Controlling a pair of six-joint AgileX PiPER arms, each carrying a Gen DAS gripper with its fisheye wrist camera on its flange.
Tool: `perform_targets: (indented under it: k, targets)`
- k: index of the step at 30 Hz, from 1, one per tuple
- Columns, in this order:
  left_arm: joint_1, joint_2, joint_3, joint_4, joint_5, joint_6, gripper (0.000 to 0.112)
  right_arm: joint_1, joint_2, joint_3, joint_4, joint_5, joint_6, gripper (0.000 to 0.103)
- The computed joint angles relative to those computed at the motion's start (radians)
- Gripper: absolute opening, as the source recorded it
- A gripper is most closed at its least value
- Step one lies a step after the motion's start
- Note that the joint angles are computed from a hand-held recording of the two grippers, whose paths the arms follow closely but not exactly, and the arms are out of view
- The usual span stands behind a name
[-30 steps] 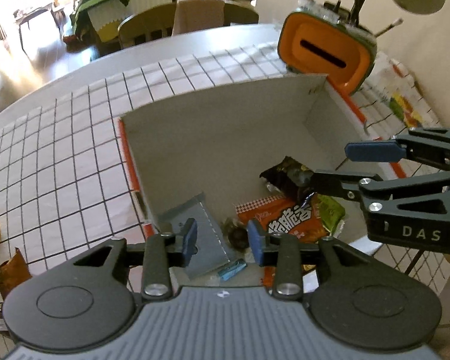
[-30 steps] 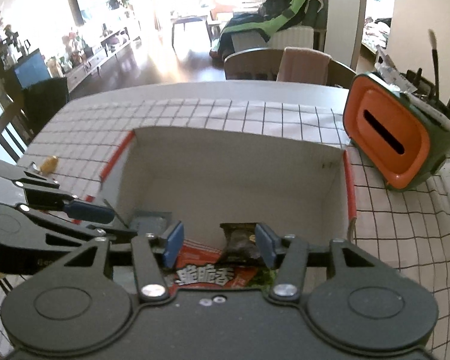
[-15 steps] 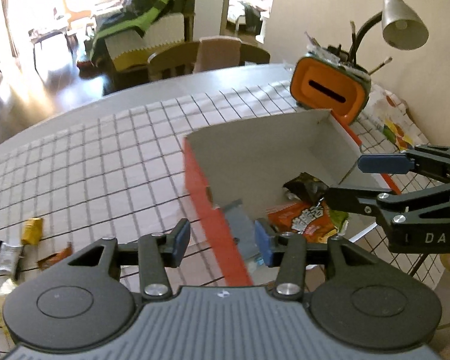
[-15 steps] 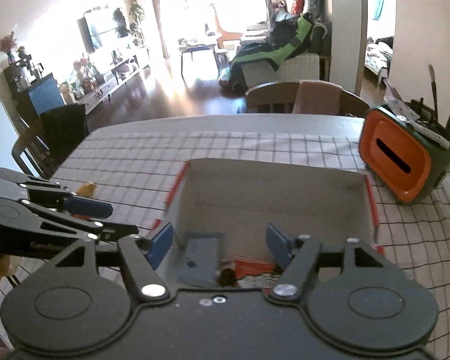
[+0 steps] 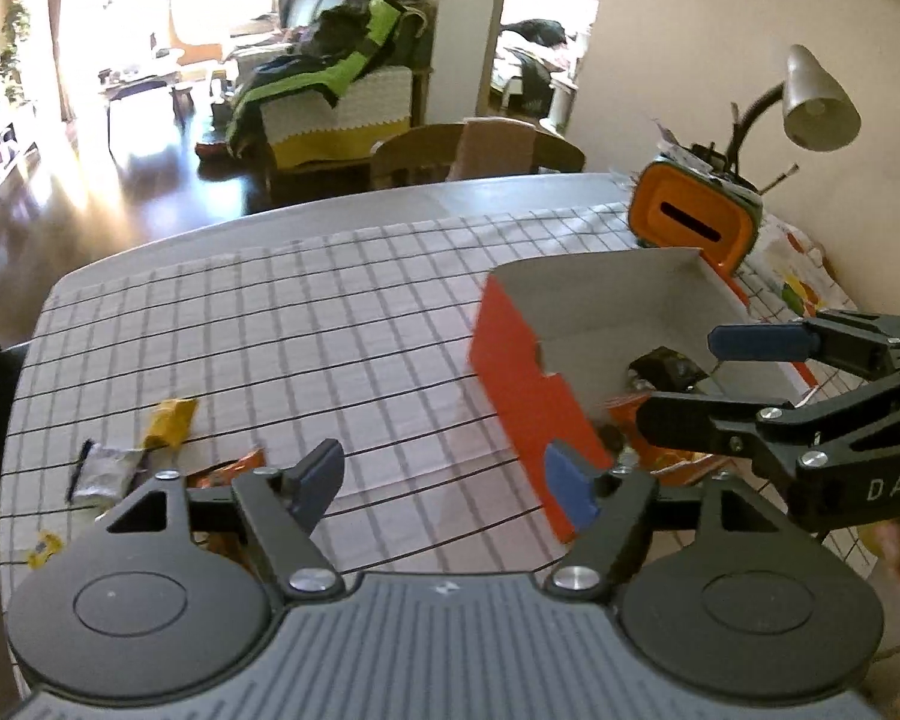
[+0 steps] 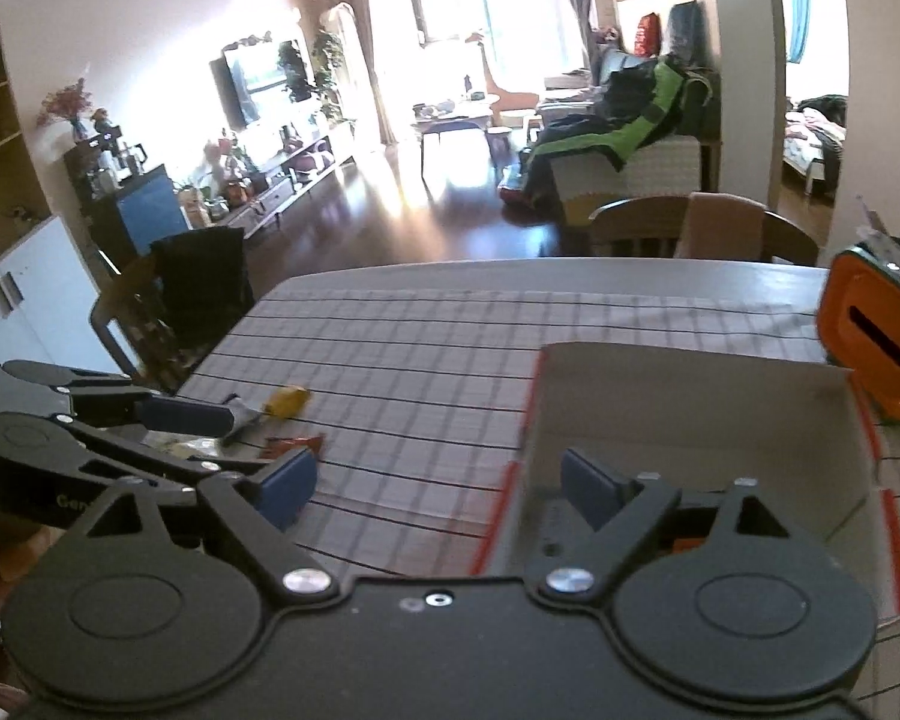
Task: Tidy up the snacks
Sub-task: 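Move both open tools back over the snack pile, then grasp the cream snack bag with the left tool while the right tool grasps the brown chip bag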
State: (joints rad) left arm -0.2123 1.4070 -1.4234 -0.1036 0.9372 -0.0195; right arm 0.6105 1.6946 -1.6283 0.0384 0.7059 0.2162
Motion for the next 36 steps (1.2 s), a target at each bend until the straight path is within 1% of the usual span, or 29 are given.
perform_targets:
  k: [2, 3, 5, 10, 14, 19, 23, 26, 32, 36]
  targets:
    - [0.039, -0.031, 0.036, -0.02, -0.008, 0.029, 0.079, 0.025, 0.017, -0.015, -0.008, -0.005, 0.019, 0.091]
    - [0.062, -0.045, 0.053, -0.034, -0.01, 0.047, 0.08, 0.035, 0.024, -0.021, -0.011, -0.007, 0.027, 0.097]
    - [0.107, -0.071, 0.085, -0.061, -0.014, 0.087, 0.084, 0.07, 0.035, -0.028, -0.044, -0.021, 0.074, 0.101]
    - [0.263, -0.12, 0.153, -0.173, -0.009, 0.242, 0.087, 0.138, 0.076, -0.069, -0.097, -0.029, 0.148, 0.103]
    - [0.405, -0.134, 0.186, -0.273, 0.021, 0.398, 0.087, 0.181, 0.126, -0.128, -0.131, -0.004, 0.191, 0.103]
    - [0.555, -0.124, 0.209, -0.344, 0.06, 0.572, 0.087, 0.23, 0.19, -0.199, -0.179, 0.034, 0.252, 0.103]
    - [0.643, -0.099, 0.219, -0.38, 0.079, 0.69, 0.087, 0.253, 0.254, -0.27, -0.189, 0.075, 0.251, 0.103]
    - [0.681, -0.071, 0.22, -0.391, 0.076, 0.759, 0.087, 0.268, 0.315, -0.347, -0.199, 0.12, 0.255, 0.103]
    - [0.715, 0.016, 0.195, -0.394, 0.069, 0.842, 0.087, 0.276, 0.444, -0.511, -0.18, 0.202, 0.229, 0.103]
    - [0.713, 0.086, 0.159, -0.354, 0.063, 0.86, 0.087, 0.266, 0.535, -0.633, -0.145, 0.256, 0.184, 0.102]
